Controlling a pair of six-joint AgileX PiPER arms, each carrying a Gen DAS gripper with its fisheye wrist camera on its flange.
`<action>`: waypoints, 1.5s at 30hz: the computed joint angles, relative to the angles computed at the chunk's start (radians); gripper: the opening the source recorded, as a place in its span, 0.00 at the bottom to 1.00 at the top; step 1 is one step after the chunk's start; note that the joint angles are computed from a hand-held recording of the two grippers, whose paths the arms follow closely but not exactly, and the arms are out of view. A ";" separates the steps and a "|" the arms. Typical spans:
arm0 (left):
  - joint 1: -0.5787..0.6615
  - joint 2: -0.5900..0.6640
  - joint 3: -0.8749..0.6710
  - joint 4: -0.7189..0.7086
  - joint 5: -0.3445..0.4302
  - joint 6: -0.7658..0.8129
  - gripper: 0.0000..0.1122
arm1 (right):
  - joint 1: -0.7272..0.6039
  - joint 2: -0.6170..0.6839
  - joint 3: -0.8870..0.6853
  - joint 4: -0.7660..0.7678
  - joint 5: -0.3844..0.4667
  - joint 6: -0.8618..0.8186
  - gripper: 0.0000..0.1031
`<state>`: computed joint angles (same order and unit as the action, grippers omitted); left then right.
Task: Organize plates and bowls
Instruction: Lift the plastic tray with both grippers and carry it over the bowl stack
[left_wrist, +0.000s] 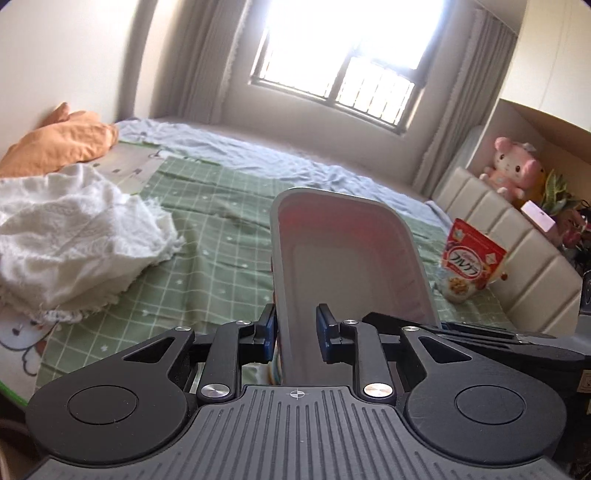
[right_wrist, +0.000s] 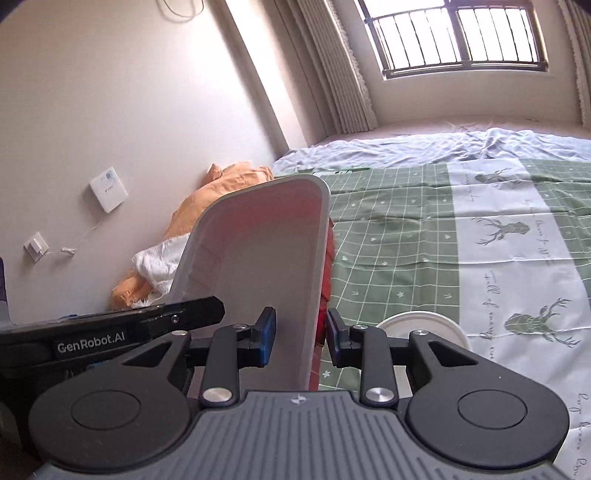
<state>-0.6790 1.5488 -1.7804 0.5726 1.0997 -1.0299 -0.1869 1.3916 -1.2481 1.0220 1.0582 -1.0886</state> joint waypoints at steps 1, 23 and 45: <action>-0.016 0.041 -0.063 0.003 0.021 0.018 0.22 | -0.051 0.003 -0.007 0.022 0.036 -0.030 0.28; 0.263 0.423 -0.124 -0.485 -0.154 0.331 0.19 | 0.020 0.549 -0.318 -0.156 -0.084 0.136 0.28; 0.292 0.495 -0.280 -0.566 -0.137 0.414 0.19 | -0.017 0.547 -0.366 -0.133 -0.059 0.145 0.28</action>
